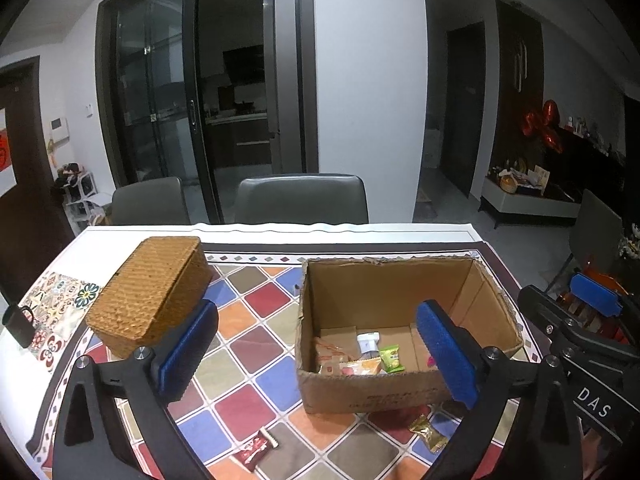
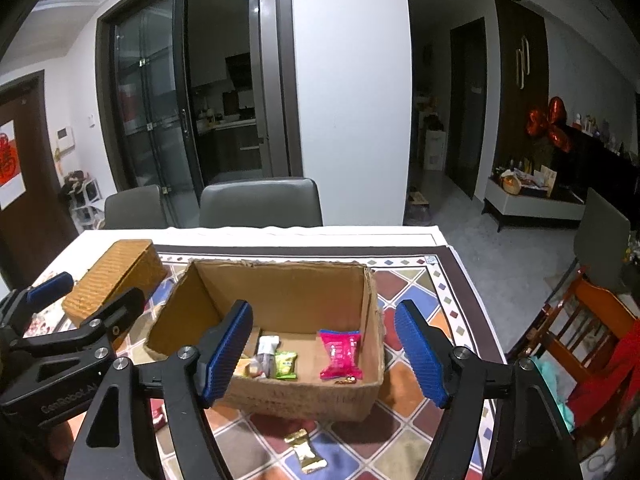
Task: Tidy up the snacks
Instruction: 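Withdraw both tools from the box toward the red bar and gold candy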
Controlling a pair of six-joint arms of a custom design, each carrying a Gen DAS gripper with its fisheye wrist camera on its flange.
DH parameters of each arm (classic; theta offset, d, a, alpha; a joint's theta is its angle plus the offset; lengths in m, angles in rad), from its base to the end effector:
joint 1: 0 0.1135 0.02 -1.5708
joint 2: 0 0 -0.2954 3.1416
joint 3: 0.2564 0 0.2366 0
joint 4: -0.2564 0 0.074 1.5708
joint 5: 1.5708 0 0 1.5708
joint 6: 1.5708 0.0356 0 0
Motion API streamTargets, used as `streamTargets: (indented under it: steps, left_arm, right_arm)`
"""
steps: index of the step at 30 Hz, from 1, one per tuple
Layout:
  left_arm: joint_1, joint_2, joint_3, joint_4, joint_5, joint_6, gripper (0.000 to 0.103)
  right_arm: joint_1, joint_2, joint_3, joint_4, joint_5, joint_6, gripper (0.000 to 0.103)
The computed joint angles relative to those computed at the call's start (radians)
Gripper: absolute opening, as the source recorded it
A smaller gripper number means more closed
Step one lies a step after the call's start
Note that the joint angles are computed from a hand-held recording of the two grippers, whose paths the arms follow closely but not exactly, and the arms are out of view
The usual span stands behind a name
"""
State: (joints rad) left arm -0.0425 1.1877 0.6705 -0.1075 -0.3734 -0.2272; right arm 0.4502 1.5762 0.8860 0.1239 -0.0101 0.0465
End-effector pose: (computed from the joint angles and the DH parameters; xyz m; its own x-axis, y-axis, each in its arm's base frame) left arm 0.2254 0.0034 0.2638 -0.5116 -0.1882 -0.8384 -0.3811 0.9242 0.0252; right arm 0.2959 0.1434 0.2506 -0.5031 -0.1915 -0.8427 -0.4199 0.9065 0.0446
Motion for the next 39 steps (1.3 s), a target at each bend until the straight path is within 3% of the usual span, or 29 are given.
streamTargets:
  steps: [13, 17, 39]
  left_arm:
    - [-0.052, -0.159, -0.035, -0.113, -0.07, -0.036, 0.103]
    - [-0.067, -0.197, -0.051, -0.139, -0.087, -0.047, 0.103]
    - [-0.141, -0.367, -0.18, -0.256, -0.179, -0.127, 0.103]
  right_arm:
    - [0.028, -0.095, -0.065, -0.01, 0.021, 0.006, 0.074]
    - [0.042, -0.131, -0.106, 0.004, 0.042, 0.009, 0.081]
    - [0.099, -0.207, -0.276, 0.061, 0.063, 0.035, 0.081]
